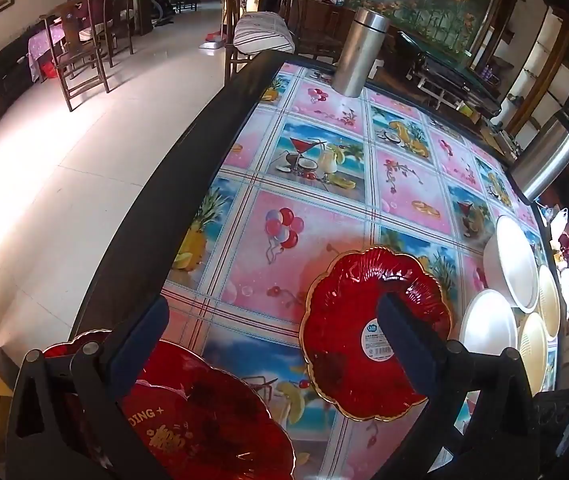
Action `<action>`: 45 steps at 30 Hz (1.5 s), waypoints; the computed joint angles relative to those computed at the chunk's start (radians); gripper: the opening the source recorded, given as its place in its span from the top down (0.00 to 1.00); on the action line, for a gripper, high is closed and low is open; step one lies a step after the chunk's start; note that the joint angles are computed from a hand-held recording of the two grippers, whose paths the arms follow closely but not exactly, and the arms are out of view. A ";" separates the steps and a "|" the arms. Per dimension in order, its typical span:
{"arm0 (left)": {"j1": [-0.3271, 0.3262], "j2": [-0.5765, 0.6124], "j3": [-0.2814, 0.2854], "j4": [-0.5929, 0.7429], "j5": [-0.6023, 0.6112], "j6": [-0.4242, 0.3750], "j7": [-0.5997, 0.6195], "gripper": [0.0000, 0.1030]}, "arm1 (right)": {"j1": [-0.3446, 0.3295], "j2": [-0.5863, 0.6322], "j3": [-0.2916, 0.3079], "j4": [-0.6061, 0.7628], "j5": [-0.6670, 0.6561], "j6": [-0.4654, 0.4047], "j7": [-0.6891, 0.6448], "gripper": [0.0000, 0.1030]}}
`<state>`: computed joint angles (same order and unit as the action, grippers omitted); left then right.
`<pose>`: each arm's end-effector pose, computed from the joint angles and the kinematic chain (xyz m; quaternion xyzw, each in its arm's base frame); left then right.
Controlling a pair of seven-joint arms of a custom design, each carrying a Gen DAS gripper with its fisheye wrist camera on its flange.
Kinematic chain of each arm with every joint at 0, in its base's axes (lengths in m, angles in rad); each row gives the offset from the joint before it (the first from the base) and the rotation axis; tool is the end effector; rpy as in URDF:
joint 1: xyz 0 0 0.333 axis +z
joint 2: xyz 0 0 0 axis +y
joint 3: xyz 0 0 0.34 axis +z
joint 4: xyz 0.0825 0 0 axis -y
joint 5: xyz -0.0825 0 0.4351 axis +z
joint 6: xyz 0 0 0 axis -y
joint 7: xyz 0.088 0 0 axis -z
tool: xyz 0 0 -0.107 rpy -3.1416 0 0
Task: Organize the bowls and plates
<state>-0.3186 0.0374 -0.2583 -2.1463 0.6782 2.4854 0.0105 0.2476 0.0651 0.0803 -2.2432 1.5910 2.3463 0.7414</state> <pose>0.5133 -0.3363 0.4108 -0.8271 0.4896 -0.2036 0.1865 0.5483 0.2020 0.3432 -0.5829 0.6232 0.2552 0.4547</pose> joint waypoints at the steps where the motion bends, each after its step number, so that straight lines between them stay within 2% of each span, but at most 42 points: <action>1: -0.001 0.003 0.000 0.002 0.004 -0.003 -0.003 0.00 | 0.002 0.007 0.001 0.003 -0.013 0.008 0.018 0.09; 2: -0.002 0.006 0.000 0.003 0.007 -0.005 -0.004 0.00 | 0.006 0.016 0.003 0.009 -0.029 0.026 0.038 0.11; 8: -0.008 0.020 -0.002 0.020 0.004 -0.027 0.011 0.00 | 0.014 0.072 0.019 0.052 -0.079 0.107 0.130 0.33; 11: -0.011 0.046 -0.001 0.045 0.007 -0.032 0.018 0.00 | 0.021 0.091 0.030 0.068 -0.091 0.151 0.139 0.39; 13: -0.013 0.054 -0.001 0.053 -0.006 -0.043 0.036 0.00 | 0.025 0.109 0.036 0.083 -0.116 0.173 0.169 0.49; 15: -0.012 0.057 0.001 0.052 -0.023 -0.037 0.046 0.00 | 0.028 0.128 0.037 0.095 -0.179 0.195 0.223 0.73; 17: -0.010 0.060 0.003 0.051 -0.040 -0.021 0.049 0.00 | 0.019 0.141 0.043 0.104 -0.174 0.182 0.231 0.85; 21: -0.004 0.060 0.005 0.044 -0.077 0.013 0.060 0.00 | 0.013 0.141 0.051 0.102 -0.175 0.189 0.226 0.87; 25: 0.013 0.052 0.002 0.016 -0.171 0.083 0.138 0.00 | -0.001 0.129 0.048 0.085 -0.193 0.132 0.223 0.87; 28: 0.024 0.036 -0.007 -0.020 -0.276 0.169 0.221 0.00 | -0.004 0.109 0.045 0.061 -0.203 0.104 0.200 0.87; 32: 0.026 0.033 -0.016 -0.025 -0.378 0.170 0.331 0.00 | 0.004 0.098 0.041 0.052 -0.200 0.115 0.175 0.87; 36: 0.038 0.040 -0.024 -0.033 -0.508 0.218 0.475 0.00 | 0.008 0.103 0.042 0.062 -0.195 0.123 0.170 0.87; 37: 0.041 0.041 -0.023 -0.040 -0.530 0.239 0.492 0.03 | 0.010 0.103 0.042 0.064 -0.195 0.128 0.168 0.87; 40: 0.048 0.052 -0.026 -0.049 -0.594 0.263 0.537 0.21 | 0.002 0.107 0.037 0.062 -0.184 0.121 0.145 0.87; 41: 0.052 0.059 -0.030 -0.051 -0.622 0.271 0.562 0.33 | 0.001 0.109 0.037 0.063 -0.182 0.120 0.142 0.87; 42: 0.053 0.063 -0.034 -0.048 -0.639 0.258 0.578 0.44 | 0.000 0.108 0.037 0.061 -0.179 0.119 0.137 0.87; 44: 0.045 0.078 -0.031 -0.031 -0.610 0.220 0.571 0.50 | 0.002 0.110 0.039 0.062 -0.179 0.124 0.133 0.87; 45: 0.042 0.083 -0.031 -0.026 -0.603 0.207 0.567 0.56 | 0.001 0.111 0.038 0.062 -0.179 0.124 0.129 0.87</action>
